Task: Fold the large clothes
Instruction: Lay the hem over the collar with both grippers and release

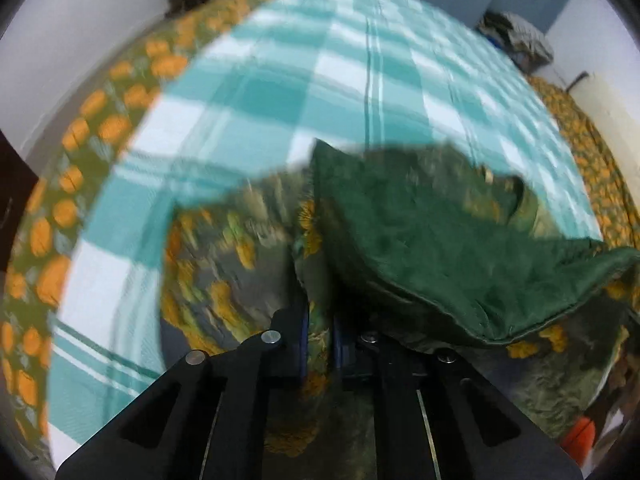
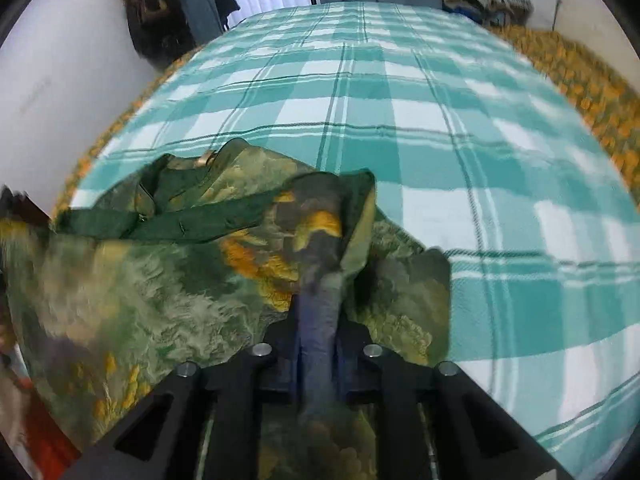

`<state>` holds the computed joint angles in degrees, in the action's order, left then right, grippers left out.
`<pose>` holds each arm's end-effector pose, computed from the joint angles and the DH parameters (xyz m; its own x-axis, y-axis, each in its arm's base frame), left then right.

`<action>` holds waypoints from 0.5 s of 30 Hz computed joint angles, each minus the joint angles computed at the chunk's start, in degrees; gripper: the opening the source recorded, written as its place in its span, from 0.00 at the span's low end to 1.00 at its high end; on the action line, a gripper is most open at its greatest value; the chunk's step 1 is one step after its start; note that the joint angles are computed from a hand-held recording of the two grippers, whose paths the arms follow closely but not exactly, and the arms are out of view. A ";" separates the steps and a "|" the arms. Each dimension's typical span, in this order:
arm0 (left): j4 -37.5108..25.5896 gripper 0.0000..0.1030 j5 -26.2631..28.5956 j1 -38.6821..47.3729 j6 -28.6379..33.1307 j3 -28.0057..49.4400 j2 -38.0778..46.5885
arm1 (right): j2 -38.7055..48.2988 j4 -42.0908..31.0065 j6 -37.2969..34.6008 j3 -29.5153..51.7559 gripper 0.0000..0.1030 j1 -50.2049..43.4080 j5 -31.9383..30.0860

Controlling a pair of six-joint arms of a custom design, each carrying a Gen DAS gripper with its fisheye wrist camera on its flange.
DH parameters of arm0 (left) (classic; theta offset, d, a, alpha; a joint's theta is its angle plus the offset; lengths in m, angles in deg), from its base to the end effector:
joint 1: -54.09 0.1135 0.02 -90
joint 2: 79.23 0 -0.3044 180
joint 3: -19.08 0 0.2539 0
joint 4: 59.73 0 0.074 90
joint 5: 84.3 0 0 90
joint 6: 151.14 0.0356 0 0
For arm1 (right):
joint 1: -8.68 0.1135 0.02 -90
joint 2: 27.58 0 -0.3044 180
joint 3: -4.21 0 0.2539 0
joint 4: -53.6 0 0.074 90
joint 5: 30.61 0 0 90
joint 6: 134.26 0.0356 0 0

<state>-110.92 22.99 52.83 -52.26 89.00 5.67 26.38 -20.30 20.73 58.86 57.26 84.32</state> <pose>0.2815 -0.0168 0.2523 -0.8818 0.1668 -0.4411 0.2805 0.9374 -0.2062 0.0943 0.0842 0.2609 -0.8110 0.3229 -0.4878 0.3205 0.9428 0.0912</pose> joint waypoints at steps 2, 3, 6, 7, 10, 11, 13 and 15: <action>0.86 0.06 1.86 2.24 -1.60 2.31 -1.86 | 0.09 -2.74 -1.68 4.18 0.11 -0.77 4.11; 1.67 0.06 2.36 3.18 -2.50 3.11 -2.12 | -0.50 -3.46 -3.68 6.78 0.11 -2.39 7.00; 5.99 0.06 2.62 5.27 -6.25 4.02 -2.05 | -1.79 -1.83 -8.81 10.44 0.11 -8.15 11.38; 7.95 0.06 0.73 4.83 -7.31 2.99 -1.50 | -2.75 1.54 -12.09 9.78 0.11 -12.21 10.10; 16.76 0.06 -7.01 0.86 -7.13 -3.73 0.78 | -0.63 8.76 -16.50 4.33 0.11 -18.48 6.61; 20.22 0.07 -9.21 -0.31 -7.04 -7.04 2.66 | 0.75 10.53 -16.14 1.53 0.11 -18.97 5.44; 26.58 0.09 -9.83 -1.21 -6.84 -11.51 5.64 | 4.30 15.02 -14.08 -5.71 0.11 -19.49 1.66; 33.30 0.12 -9.71 -1.57 -5.89 -15.82 6.21 | 5.41 21.20 -12.15 -13.10 0.12 -18.28 -0.37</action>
<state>-77.62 13.28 51.26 -58.15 73.17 11.88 31.78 0.90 8.57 45.76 38.99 83.96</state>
